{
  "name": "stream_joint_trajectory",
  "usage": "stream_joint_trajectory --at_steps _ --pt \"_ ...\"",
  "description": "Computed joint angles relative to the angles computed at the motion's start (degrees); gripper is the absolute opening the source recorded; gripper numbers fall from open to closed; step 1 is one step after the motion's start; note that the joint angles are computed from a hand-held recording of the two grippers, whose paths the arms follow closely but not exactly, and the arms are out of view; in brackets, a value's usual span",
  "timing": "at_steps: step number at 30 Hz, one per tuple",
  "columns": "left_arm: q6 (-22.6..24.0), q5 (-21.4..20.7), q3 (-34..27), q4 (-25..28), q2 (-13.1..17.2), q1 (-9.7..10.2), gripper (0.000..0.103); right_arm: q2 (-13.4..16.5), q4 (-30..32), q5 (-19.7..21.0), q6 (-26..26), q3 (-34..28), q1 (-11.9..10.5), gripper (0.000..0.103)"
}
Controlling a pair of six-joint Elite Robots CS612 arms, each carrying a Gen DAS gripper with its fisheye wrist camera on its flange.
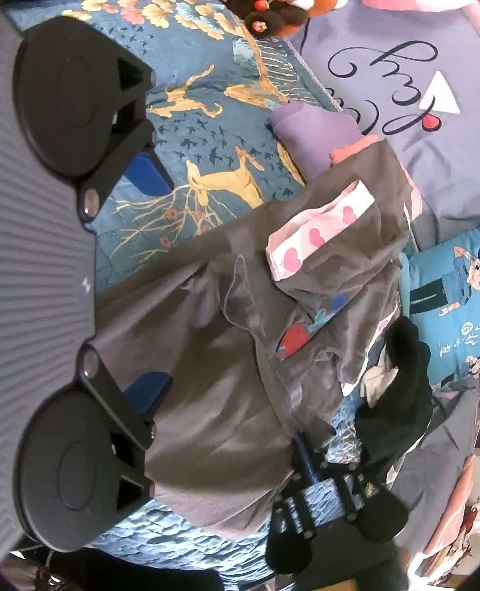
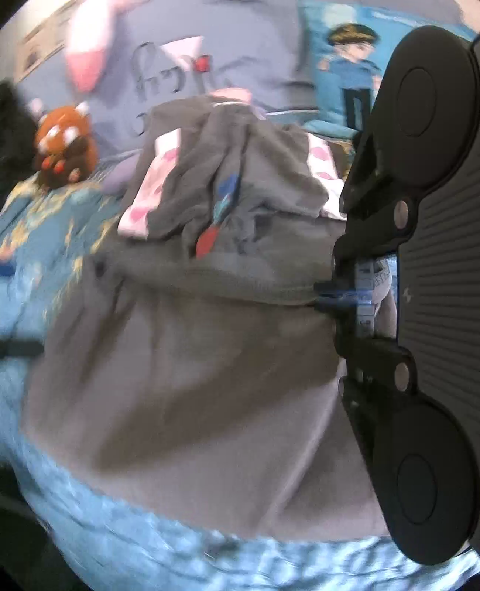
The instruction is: Fold clothes
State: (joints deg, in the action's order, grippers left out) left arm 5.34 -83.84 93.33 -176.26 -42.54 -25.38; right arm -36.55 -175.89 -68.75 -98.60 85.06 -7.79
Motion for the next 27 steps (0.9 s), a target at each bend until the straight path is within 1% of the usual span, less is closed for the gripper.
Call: stream_joint_trajectory --at_steps 3,6,9,10,11,14,15,16,17,18,19,20,21,24,27 --pt "-0.1 0.0 0.0 0.2 0.0 0.09 0.102 -0.4 0.8 0.7 4.5 -1.1 0.2 0.002" --pt "-0.7 0.3 -0.1 0.4 0.0 0.12 0.102 -0.7 2.0 1.7 6.2 -2.4 0.4 0.002" --pt "-1.4 -0.1 0.1 -0.2 -0.1 0.17 0.102 -0.4 3.6 1.9 8.9 -4.3 0.9 0.002" --pt "-1.5 -0.2 0.2 -0.4 -0.1 0.19 0.102 -0.2 4.7 0.8 9.6 -4.8 1.1 0.002" --pt "-1.5 -0.3 0.3 -0.5 -0.2 0.19 0.102 0.0 5.9 -0.8 9.0 -5.3 1.4 0.002" --pt "-1.5 -0.2 0.5 -0.2 -0.3 0.13 0.102 1.0 10.4 -5.8 5.5 -6.5 2.0 0.002" --pt "-1.5 -0.1 0.7 -0.3 -0.4 0.11 0.102 1.2 10.8 -6.5 4.8 -6.6 2.1 0.003" --pt "-1.4 0.0 0.8 -0.4 -0.5 0.09 0.102 1.3 10.8 -6.4 5.3 -6.7 2.0 0.006" --pt "-1.4 -0.1 1.0 -0.6 -0.6 0.13 0.102 1.4 10.4 -5.8 6.7 -6.8 1.8 0.01" --pt "-1.4 -0.2 1.2 -0.8 -0.7 0.17 0.102 1.5 9.9 -5.4 8.9 -7.1 1.6 0.018" --pt "-1.4 -0.1 1.3 -0.8 -0.7 0.2 0.102 1.6 9.5 -5.2 11.6 -7.6 1.4 0.022" --pt "-1.5 0.0 1.4 -0.9 -0.8 0.23 0.102 1.7 9.1 -5.0 14.4 -8.1 1.2 0.028" --pt "-1.6 0.0 1.5 -1.0 -0.8 0.25 0.102 1.8 8.1 -5.1 16.9 -8.4 1.0 0.026" --pt "-2.3 0.0 1.7 -1.2 -0.8 0.28 0.102 2.0 4.5 -6.0 21.9 -8.9 0.5 0.025" --pt "-2.8 -0.5 1.8 -1.5 -0.8 0.28 0.102 1.2 2.8 -4.4 25.0 -7.5 -0.6 0.025"
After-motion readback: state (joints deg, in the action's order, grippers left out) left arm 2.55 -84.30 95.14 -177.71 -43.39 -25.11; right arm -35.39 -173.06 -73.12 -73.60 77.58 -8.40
